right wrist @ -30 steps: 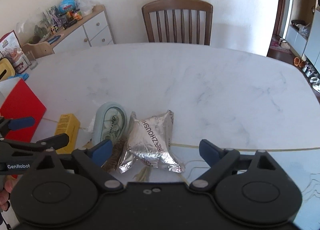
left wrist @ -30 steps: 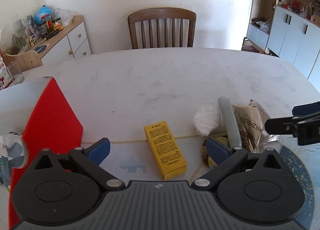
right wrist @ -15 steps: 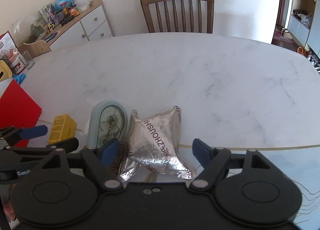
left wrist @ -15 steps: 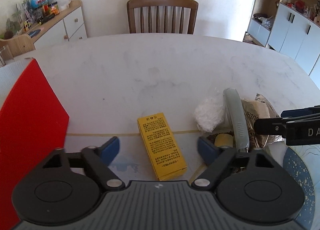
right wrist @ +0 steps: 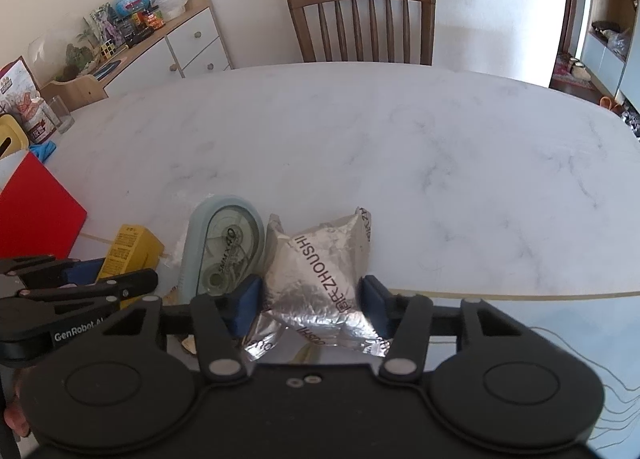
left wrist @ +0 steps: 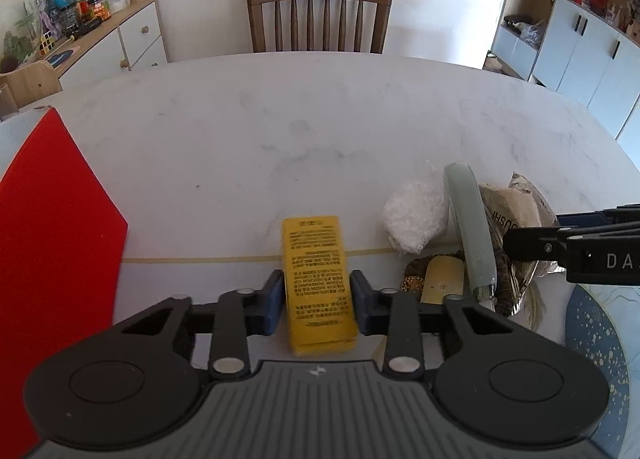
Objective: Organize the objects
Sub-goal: 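Grasp the yellow printed box with the left gripper while the right grasps the silver foil bag, then carry the yellow box and foil bag into the box and open both grippers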
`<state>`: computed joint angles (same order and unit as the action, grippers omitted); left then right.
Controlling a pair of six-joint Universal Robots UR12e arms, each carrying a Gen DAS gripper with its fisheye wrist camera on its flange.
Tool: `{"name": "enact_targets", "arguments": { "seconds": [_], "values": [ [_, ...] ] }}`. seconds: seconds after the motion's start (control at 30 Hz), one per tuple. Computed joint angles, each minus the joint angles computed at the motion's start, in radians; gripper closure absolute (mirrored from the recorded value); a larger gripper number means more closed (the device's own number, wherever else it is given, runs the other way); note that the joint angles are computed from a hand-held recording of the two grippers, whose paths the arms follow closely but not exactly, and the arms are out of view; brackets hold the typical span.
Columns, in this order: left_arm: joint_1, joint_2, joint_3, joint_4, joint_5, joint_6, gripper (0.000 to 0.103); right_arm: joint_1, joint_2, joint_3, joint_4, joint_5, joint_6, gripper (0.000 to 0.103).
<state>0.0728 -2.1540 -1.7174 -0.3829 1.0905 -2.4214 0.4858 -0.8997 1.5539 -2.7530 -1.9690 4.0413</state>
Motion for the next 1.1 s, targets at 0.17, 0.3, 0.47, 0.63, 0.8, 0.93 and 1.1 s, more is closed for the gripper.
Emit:
{"name": "enact_targets", "arguments": {
  "seconds": [0.17,0.3,0.47,0.63,0.8,0.93,1.1],
  "values": [
    [0.003,0.006,0.001,-0.022,-0.003,0.01,0.073,0.003,-0.001,0.002,-0.001,-0.008,0.004,0.055],
    [0.008,0.016,-0.01,-0.03,-0.011,0.014,0.073,0.009,-0.011,0.015,-0.004,-0.023,0.008,0.056],
    [0.017,0.036,-0.025,-0.045,-0.026,0.02,0.073,0.019,-0.027,0.034,-0.013,-0.037,0.014,0.056],
    [0.03,0.057,-0.044,-0.053,-0.055,0.044,0.073,0.031,-0.049,0.053,-0.026,-0.05,0.029,0.056],
    [0.046,0.081,-0.062,-0.078,-0.082,0.07,0.073,0.045,-0.07,0.067,-0.026,-0.06,0.03,0.056],
    [0.061,0.106,-0.081,-0.099,-0.101,0.098,0.073,0.06,-0.083,0.068,-0.01,-0.072,0.032,0.056],
    [0.083,0.143,-0.1,-0.143,-0.127,0.135,0.073,0.074,-0.101,0.063,0.015,-0.066,0.042,0.056]
  ]
}}
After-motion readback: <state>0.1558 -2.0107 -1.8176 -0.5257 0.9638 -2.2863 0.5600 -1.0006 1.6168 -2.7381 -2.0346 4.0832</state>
